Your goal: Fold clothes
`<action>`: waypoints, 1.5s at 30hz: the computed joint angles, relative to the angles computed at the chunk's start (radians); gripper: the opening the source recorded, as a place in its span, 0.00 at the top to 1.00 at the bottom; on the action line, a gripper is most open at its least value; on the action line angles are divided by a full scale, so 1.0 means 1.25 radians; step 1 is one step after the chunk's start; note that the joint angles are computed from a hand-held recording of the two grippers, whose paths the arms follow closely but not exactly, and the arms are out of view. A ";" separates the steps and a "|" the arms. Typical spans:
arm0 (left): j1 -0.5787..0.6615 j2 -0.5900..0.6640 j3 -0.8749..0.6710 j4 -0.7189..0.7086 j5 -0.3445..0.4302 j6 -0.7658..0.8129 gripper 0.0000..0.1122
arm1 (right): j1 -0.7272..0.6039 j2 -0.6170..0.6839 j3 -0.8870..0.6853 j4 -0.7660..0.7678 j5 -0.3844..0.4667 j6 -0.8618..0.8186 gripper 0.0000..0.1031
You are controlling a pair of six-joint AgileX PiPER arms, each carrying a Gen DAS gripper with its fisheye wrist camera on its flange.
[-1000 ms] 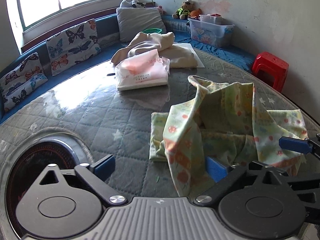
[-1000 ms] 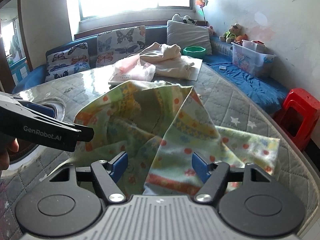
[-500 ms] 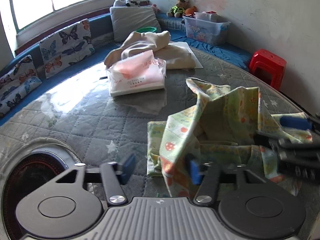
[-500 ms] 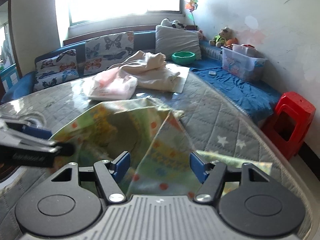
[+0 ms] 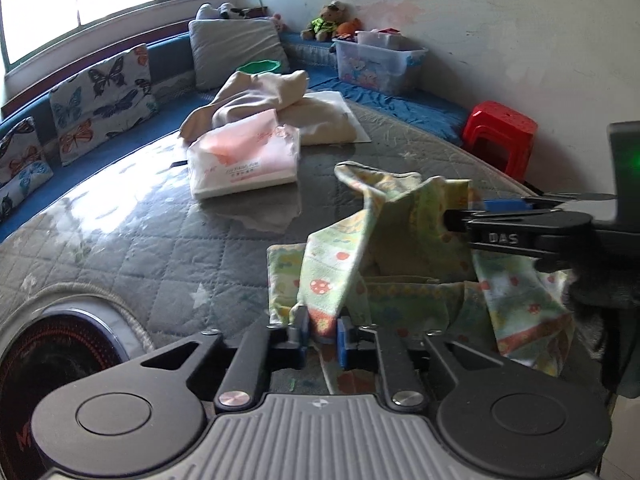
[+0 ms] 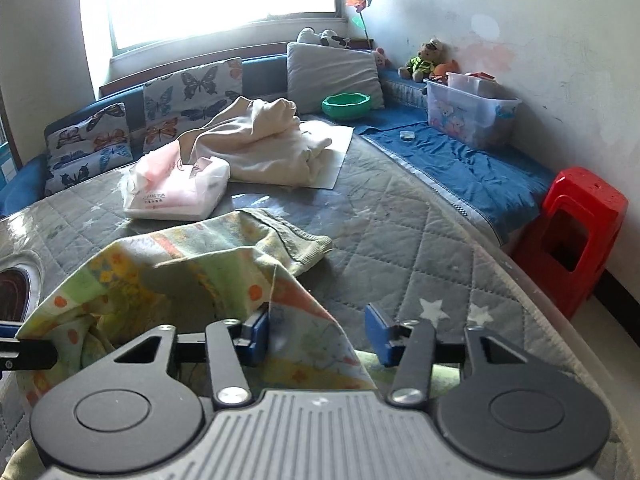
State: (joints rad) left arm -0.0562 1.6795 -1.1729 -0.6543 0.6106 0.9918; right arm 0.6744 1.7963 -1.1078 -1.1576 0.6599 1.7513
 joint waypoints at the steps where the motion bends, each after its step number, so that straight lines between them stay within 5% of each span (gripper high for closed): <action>1: -0.004 0.003 -0.003 0.001 -0.002 -0.005 0.75 | -0.002 0.001 0.001 -0.004 -0.006 0.000 0.57; 3: -0.012 0.009 -0.010 0.004 -0.007 -0.014 0.64 | -0.005 0.004 0.002 -0.011 -0.019 0.004 0.58; 7: -0.024 0.022 -0.021 0.004 -0.012 -0.021 0.63 | -0.009 0.000 0.010 -0.028 -0.033 0.021 0.61; 12: -0.012 0.035 -0.031 -0.016 0.002 0.004 0.87 | -0.009 -0.019 0.035 -0.063 -0.046 0.057 0.78; 18: 0.009 0.022 -0.018 -0.045 0.008 0.034 0.93 | 0.018 -0.064 0.076 -0.106 -0.024 0.112 0.90; 34: 0.174 -0.100 0.074 -0.094 0.070 0.153 0.95 | 0.162 -0.191 0.122 -0.146 0.126 0.156 0.94; 45: 0.437 -0.160 0.111 -0.122 0.168 0.272 0.95 | 0.228 -0.158 0.057 -0.117 0.091 0.105 0.94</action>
